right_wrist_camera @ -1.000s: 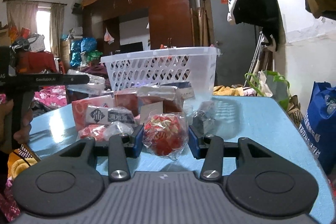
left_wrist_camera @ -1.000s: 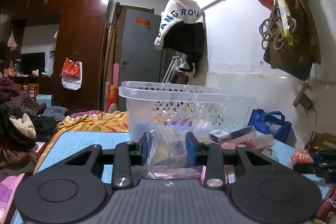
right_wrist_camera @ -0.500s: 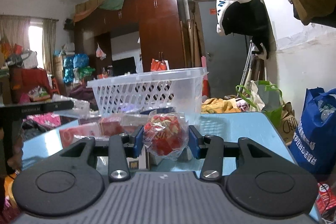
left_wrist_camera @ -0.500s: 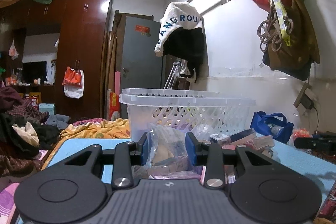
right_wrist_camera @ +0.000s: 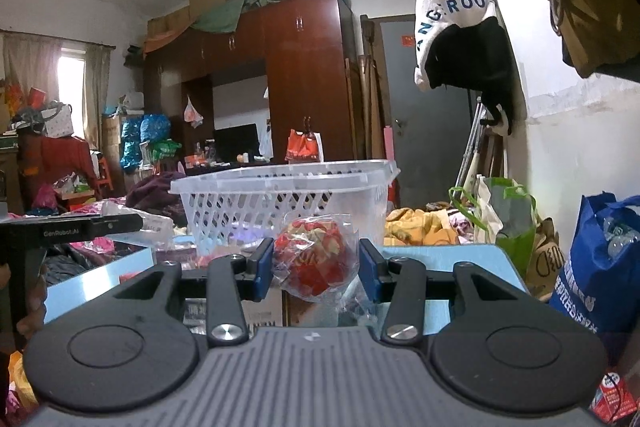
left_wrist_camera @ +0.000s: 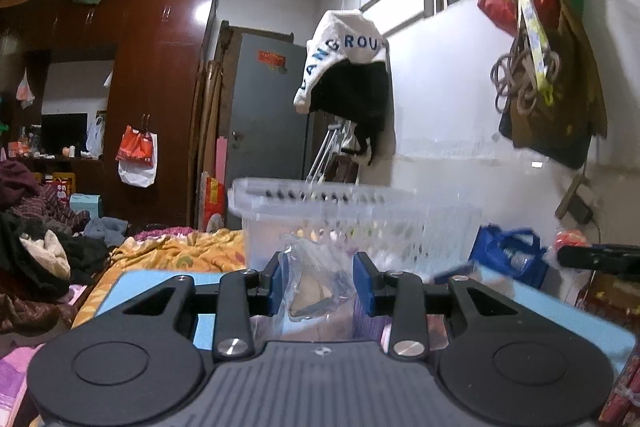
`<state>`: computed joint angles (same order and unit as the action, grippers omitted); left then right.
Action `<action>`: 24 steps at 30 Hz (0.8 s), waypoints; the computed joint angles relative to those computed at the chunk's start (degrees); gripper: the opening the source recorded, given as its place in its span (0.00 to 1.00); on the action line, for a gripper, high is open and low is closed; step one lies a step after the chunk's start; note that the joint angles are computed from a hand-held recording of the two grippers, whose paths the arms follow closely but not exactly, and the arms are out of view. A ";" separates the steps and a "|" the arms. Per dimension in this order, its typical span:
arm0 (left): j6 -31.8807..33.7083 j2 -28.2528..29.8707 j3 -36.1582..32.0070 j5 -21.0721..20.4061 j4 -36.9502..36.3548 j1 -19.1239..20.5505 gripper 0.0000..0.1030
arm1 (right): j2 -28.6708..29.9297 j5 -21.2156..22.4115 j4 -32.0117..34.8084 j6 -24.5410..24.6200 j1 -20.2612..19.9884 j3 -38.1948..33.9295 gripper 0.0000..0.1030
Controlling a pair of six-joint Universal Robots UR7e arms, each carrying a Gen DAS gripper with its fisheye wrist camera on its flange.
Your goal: Organize objects
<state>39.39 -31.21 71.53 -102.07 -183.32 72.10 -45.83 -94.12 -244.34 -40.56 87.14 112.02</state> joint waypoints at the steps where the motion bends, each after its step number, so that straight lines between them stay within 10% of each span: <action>1: -0.24 -0.23 -0.29 -0.68 0.06 -0.23 0.39 | -0.39 0.52 1.02 0.07 0.08 -0.36 0.46; 8: -3.22 3.84 -13.39 1.37 7.11 -4.87 0.39 | -1.10 1.43 16.04 -0.91 4.02 -12.75 0.46; 12: -2.46 8.95 -23.28 8.43 15.66 -6.41 0.33 | 2.93 -6.13 25.54 -2.08 6.31 -24.50 0.46; 16: 1.76 6.27 -17.57 9.99 13.90 -3.64 0.33 | 2.87 -6.08 27.19 -1.27 5.70 -24.31 0.46; 24: 8.33 3.93 -13.99 14.67 18.56 0.16 0.68 | 1.04 -6.31 25.08 -2.34 5.64 -20.65 0.46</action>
